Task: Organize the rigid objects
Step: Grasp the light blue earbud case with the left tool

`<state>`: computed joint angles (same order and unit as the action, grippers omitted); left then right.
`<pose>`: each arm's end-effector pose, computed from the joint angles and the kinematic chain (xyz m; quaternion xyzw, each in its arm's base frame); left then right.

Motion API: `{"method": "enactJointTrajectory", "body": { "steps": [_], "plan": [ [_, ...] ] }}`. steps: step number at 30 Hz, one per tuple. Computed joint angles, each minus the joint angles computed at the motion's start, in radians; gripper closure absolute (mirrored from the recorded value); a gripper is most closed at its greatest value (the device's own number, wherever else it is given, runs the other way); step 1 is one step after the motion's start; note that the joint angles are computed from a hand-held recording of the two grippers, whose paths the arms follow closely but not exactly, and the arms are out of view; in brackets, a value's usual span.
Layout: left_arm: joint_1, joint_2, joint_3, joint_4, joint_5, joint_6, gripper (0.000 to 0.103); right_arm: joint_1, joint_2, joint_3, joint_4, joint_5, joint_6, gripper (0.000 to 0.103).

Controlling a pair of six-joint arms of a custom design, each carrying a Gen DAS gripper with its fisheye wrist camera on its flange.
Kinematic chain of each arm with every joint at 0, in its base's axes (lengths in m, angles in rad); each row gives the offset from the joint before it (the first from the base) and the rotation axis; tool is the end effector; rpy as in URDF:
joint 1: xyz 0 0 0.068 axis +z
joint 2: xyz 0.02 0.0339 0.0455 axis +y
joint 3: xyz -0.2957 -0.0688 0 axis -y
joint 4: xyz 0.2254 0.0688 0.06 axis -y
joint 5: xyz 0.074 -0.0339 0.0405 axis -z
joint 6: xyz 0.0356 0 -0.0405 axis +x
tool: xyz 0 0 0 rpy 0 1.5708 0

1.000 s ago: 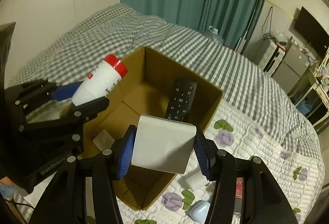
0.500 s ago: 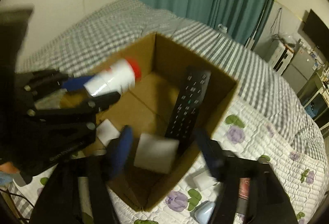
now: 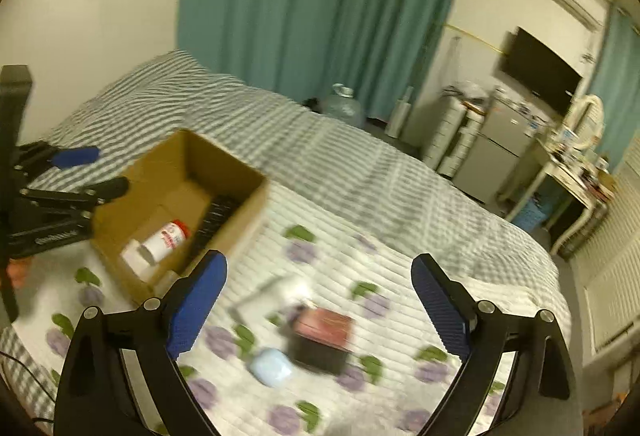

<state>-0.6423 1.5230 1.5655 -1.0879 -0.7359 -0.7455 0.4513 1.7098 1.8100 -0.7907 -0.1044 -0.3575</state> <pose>0.2376 -0.1479 0.3915 -0.1398 0.8950 0.1121 0.4084 0.3256 0.1619 0.4189 -0.3759 0.8218 0.0671 0.4228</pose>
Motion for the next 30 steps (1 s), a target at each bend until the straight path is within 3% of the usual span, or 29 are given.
{"method": "enactJointTrajectory", "body": {
  "steps": [5,11,19,30],
  "plan": [
    [-0.098,0.149,0.158,-0.058,0.007,-0.048,0.036,-0.107,-0.032,-0.051,-0.013,-0.021,-0.035,0.009],
    [-0.161,0.302,0.244,-0.042,0.058,-0.078,0.036,-0.203,-0.051,-0.182,0.048,-0.055,-0.039,0.009],
    [-0.190,0.433,0.205,0.074,0.133,-0.153,0.036,-0.274,-0.019,-0.327,0.161,-0.100,-0.062,0.009],
    [-0.169,0.541,0.084,0.283,0.229,-0.138,0.036,-0.294,0.119,-0.360,0.236,-0.139,-0.048,0.009]
  ]
}}
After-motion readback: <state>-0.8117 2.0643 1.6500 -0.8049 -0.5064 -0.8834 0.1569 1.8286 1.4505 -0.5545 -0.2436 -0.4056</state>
